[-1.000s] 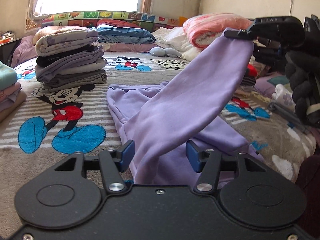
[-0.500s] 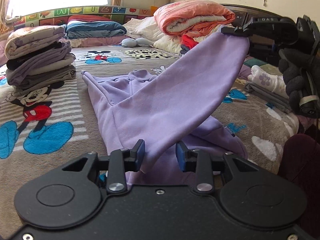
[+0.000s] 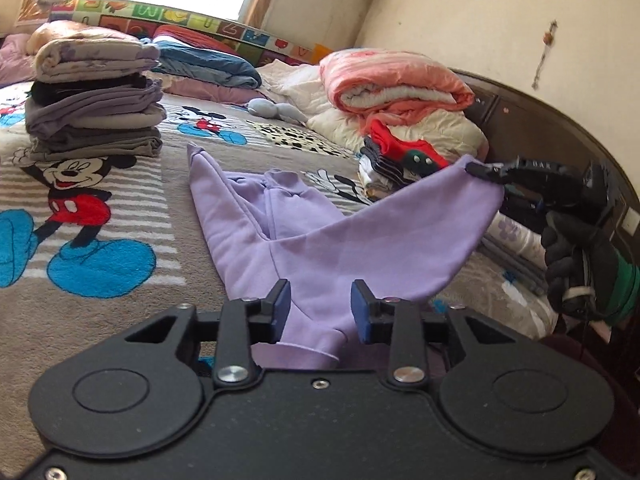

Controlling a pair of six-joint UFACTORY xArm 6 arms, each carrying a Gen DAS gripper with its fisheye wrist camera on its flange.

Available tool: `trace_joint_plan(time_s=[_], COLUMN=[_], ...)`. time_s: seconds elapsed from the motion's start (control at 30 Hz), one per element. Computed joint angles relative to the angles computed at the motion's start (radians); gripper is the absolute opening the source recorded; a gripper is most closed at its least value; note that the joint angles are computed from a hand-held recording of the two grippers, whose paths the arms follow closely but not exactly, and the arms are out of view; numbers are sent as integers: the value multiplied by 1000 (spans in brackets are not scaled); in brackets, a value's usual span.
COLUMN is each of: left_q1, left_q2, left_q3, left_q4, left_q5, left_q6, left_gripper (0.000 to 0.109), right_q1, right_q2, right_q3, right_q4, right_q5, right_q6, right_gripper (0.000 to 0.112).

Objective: Fold clothes
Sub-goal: 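Lift the sleeve with the right tool and fold it across the body, then lay the held sleeve along the sweatshirt body with the right tool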

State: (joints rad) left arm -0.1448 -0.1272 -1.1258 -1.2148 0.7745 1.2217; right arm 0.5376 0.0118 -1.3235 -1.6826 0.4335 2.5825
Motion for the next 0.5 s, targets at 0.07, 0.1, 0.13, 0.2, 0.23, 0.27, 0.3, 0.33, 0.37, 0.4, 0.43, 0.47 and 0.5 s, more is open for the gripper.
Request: trace_joint_plan(time_s=[0.07,0.1,0.13,0.2,0.23,0.27,0.3,0.33,0.37,0.4,0.43,0.47,0.5], left_q1=[-28,-45,-56,-83,-94,-102,-111,-120,-110,-86,-57,-27,-4], left_q2=[3,7,12,23,27,31,35,40,41,40,38,38,41], left_q3=[7,9,12,22,26,30,34,37,28,13,0,-15,-26], left_q4=[70,114,153,269,310,340,371,402,392,339,273,212,157], left_q5=[-26,-42,-48,-69,-80,-92,-102,-113,-90,-53,-16,22,41], left_q6=[1,-11,-24,-75,-93,-105,-118,-132,-135,-124,-107,-97,-97], left_gripper=[29,28,28,28,28,28,28,28,28,28,29,29,28], right_q1=[-1,-2,-3,-6,-7,-7,-9,-12,-16,-19,-23,-24,-24], right_q2=[-1,-3,-5,-5,-3,-3,-2,-1,1,2,3,1,-2], right_q3=[4,8,11,16,17,18,22,27,33,40,49,59,69], right_q4=[4,-4,-13,-20,-14,-7,-3,1,8,17,16,10,5], right_q5=[2,3,2,-1,-3,-5,-7,-11,-15,-17,-23,-24,-22], right_q6=[-6,6,21,34,24,13,10,12,15,18,34,48,60], right_gripper=[15,15,15,15,15,15,15,15,15,15,15,15,15])
